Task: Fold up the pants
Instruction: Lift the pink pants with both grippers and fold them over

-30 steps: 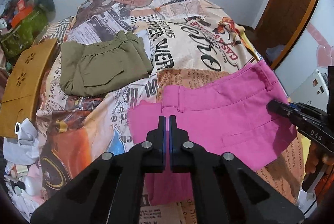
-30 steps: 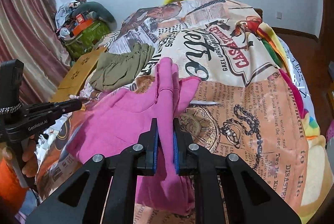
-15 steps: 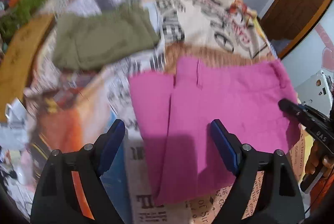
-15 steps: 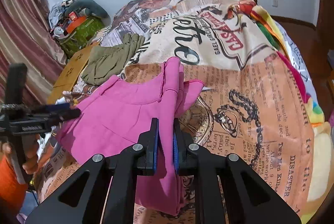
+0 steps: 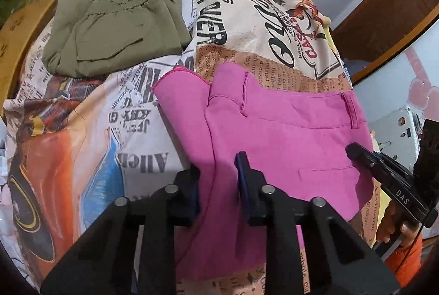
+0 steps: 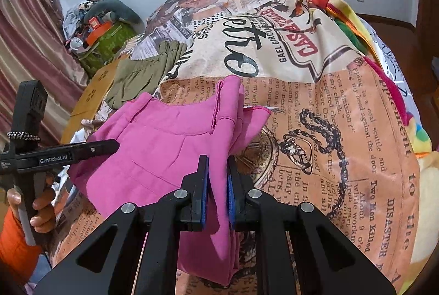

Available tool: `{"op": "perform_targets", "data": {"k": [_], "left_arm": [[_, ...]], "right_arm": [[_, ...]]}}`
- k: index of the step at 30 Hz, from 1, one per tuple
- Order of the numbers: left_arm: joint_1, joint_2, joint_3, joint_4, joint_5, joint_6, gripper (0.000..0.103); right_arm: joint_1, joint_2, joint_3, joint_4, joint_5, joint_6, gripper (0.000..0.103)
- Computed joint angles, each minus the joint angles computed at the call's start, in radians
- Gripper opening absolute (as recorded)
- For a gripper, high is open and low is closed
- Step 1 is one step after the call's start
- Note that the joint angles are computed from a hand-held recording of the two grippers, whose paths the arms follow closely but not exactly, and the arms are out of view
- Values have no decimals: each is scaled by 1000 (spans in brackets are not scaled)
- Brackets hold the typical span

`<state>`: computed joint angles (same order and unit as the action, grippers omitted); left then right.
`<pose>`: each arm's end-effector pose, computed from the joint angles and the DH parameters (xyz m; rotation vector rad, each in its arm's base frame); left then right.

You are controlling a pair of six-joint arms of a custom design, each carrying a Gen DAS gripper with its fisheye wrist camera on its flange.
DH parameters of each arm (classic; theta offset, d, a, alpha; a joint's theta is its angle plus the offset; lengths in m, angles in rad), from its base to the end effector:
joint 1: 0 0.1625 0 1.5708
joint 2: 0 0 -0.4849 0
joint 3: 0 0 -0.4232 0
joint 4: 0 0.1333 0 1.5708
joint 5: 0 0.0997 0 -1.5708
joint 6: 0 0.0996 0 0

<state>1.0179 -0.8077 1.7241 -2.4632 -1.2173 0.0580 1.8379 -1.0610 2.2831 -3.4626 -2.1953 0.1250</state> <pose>-0.2197 -0.6754 0.0814 0.8452 2.6607 -0.0896 0.2069 -0.4717 0.1866 -0.1018 -2.4945 1.0027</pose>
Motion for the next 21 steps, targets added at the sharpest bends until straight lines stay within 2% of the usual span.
{"op": "perform_targets", "data": {"k": [3, 13, 21], "left_arm": [[-4, -5, -5, -12, -1, 4, 21], [-41, -23, -21, -156, 126, 148, 20], [-6, 11, -163, -159, 144, 175, 20]], "right_arm": [[5, -3, -8, 1, 4, -9, 10], [39, 53, -144, 10, 12, -96, 10], [60, 137, -311, 24, 7, -211, 10]]}}
